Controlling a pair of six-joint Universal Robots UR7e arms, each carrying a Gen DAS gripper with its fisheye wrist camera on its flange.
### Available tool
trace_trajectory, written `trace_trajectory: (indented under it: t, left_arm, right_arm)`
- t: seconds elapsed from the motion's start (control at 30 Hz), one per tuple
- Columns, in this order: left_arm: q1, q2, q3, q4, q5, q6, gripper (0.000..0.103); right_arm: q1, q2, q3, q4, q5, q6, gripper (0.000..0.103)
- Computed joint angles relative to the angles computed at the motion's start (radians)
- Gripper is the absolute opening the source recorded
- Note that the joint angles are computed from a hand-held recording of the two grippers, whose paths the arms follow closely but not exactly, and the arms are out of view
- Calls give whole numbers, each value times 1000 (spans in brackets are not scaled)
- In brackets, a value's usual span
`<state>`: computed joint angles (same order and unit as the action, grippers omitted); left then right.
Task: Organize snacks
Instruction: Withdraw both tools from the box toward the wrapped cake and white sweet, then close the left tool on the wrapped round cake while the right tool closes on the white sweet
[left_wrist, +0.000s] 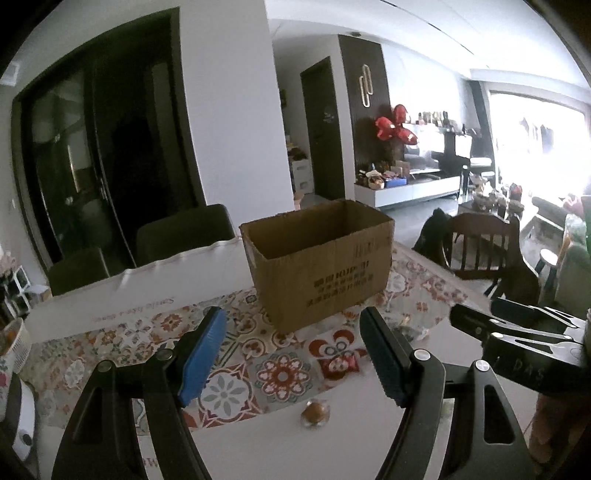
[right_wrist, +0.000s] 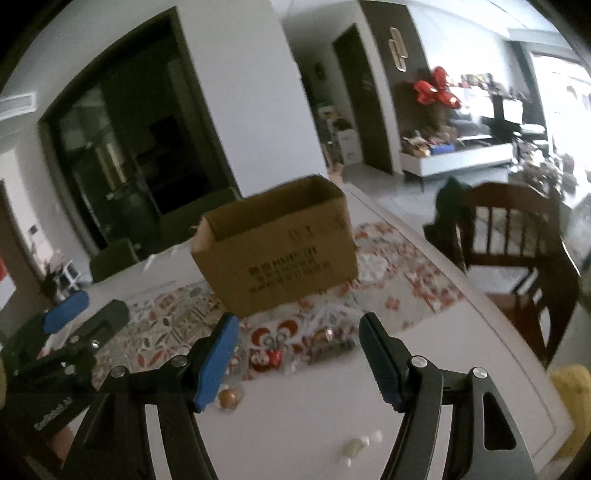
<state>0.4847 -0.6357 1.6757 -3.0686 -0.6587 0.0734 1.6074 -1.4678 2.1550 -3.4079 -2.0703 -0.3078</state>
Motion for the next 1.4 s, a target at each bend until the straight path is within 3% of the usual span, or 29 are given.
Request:
trace_trajectory:
  t: [0.23,0.4,0.83,0.97,1.4]
  left_arm:
    - [13,1,75,-71,-25,80,74]
    - [24,12,112,-101,-30,106,74]
    - [99,43,88,100,-114,-5,73]
    - [114,58,71,123,-127,-11,71]
    - [165,100,11,201,-181,-54,62]
  right_arm:
    - [0,29,76,-96,-147,99,68]
    - [-9,56,103,-134,-201,100,68]
    - [-68,72,103,52,-241,221,67]
    - [-80,75,92,114,-238,246,59]
    - [-77,111,76,122,-265,222,48]
